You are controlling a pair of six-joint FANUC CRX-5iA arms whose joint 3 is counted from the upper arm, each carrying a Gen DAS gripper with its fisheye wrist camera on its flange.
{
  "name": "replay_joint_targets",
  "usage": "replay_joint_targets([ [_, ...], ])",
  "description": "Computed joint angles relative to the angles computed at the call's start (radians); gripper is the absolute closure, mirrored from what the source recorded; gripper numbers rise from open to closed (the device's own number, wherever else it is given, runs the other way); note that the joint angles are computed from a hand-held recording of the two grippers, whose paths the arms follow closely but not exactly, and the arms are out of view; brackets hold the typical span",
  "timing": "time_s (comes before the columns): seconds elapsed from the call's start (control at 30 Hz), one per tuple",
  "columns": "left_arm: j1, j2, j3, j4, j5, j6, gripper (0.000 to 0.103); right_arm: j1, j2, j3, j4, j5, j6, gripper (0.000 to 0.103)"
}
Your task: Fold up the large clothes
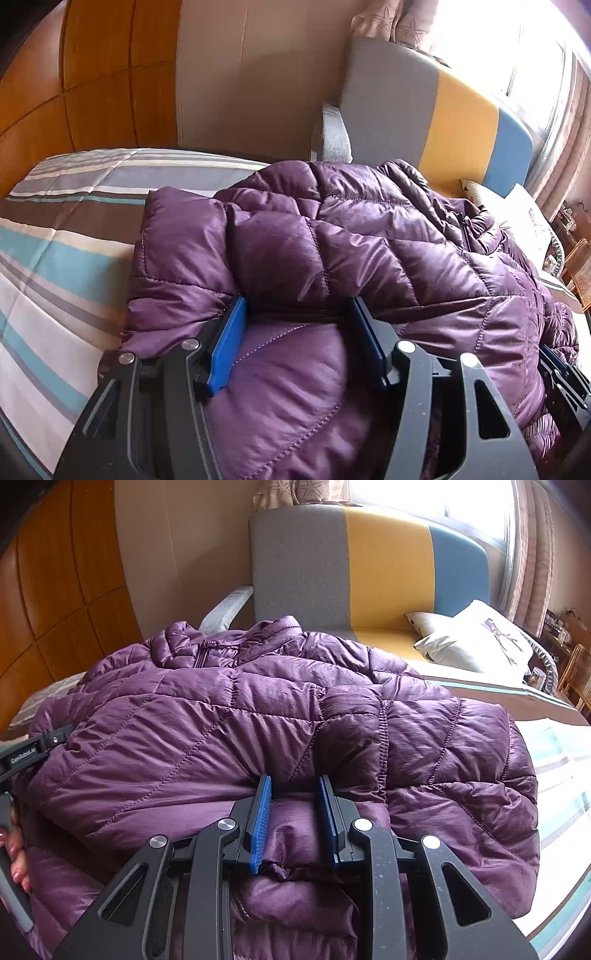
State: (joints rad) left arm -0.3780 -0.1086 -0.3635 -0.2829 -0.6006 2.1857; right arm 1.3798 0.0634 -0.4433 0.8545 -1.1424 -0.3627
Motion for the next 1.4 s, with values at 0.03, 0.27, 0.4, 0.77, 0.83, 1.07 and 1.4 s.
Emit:
replay_joint_targets([
  [0.03,-0.013,0.005,0.012,-0.029,-0.015,0.022,0.045,0.000,0.000,0.000,0.000,0.000,0.001,0.078],
  [0.27,-0.019,-0.062,-0.018,-0.016,-0.047,0.002,0.020,-0.005,-0.072,-0.056,0.023,0.069,-0.041,0.077],
  [0.4,-0.109,-0.155,-0.031,-0.182,-0.076,0.136,0.014,0.032,-0.107,-0.081,0.097,0.042,-0.077,0.077],
  [0.77,-0.249,0.034,0.174,-0.307,-0.196,0.222,0.014,-0.061,0.024,0.066,0.085,0.118,0.058,0.077],
  [0.83,-0.246,0.080,0.198,-0.299,-0.221,0.199,0.012,-0.072,0.053,0.093,0.049,0.118,0.101,0.077],
  [1.07,-0.198,0.116,0.183,-0.213,-0.193,0.148,0.009,-0.072,0.113,0.132,0.017,0.086,0.137,0.077],
  [1.4,-0.212,0.090,0.165,-0.240,-0.208,0.174,0.009,-0.065,0.126,0.146,0.015,0.060,0.152,0.077],
])
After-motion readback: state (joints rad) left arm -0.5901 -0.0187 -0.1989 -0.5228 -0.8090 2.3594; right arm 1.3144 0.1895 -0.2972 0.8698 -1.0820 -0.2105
